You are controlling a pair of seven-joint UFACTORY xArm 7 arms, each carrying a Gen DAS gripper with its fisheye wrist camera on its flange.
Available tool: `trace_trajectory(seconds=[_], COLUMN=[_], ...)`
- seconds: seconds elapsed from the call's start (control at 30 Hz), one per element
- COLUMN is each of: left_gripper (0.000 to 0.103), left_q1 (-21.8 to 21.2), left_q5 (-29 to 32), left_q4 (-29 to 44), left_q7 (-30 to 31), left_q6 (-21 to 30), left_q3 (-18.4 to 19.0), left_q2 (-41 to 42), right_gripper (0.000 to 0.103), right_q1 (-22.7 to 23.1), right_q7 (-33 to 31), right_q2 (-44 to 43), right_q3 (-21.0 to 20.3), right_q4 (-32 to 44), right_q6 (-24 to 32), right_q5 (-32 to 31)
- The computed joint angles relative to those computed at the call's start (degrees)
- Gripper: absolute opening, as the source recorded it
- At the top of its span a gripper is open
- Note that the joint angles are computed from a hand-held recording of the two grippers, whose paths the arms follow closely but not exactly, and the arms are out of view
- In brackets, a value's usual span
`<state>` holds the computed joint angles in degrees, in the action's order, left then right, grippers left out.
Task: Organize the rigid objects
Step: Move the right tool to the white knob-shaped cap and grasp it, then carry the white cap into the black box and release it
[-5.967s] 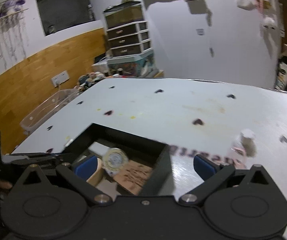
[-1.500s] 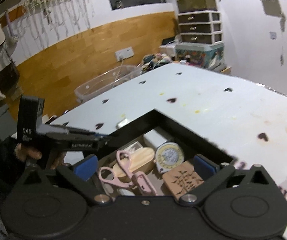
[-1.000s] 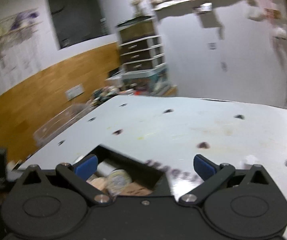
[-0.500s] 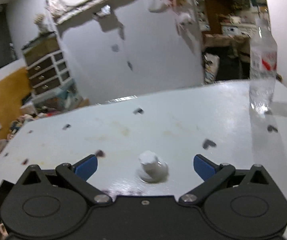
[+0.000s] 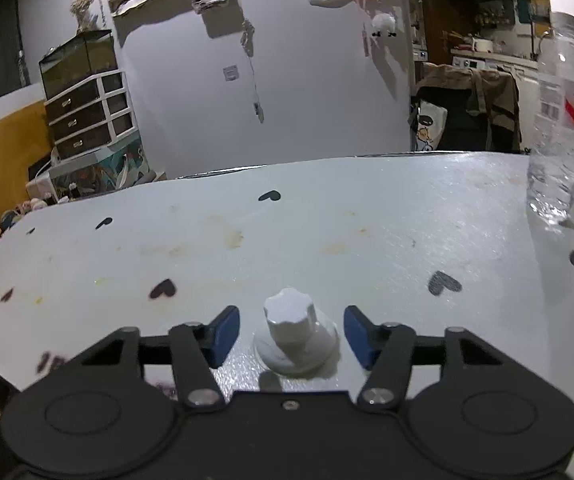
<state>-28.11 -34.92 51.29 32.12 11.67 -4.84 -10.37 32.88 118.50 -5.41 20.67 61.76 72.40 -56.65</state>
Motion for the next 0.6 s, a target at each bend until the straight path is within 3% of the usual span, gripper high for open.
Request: trace_trajectory(seconds=[0.17, 0.23, 0.6], left_gripper=[0.005, 0.005, 0.005], left_q1=[0.05, -0.04, -0.18], left_q5=[0.08, -0.19, -0.94], left_q4=[0.02, 0.1, 0.16], left_q7=[-0.12, 0.07, 0.53], left_q6=[0.06, 0.15, 0.32], left_q3=[-0.02, 0.05, 0.14], left_q2=[0.0, 0.04, 0.06], right_gripper=[0.041, 0.03, 0.03], right_q1=[0.02, 0.23, 1.58], right_q7=[-2.41, -2.82, -3.97], right_q2=[1.93, 2.24, 1.71], right_q3=[-0.68, -0.97, -0.56], right_q4=[1.67, 1.85, 2.0], right_q6=[1.1, 1.75, 4.59], right_q5=[0.31, 0.64, 1.93])
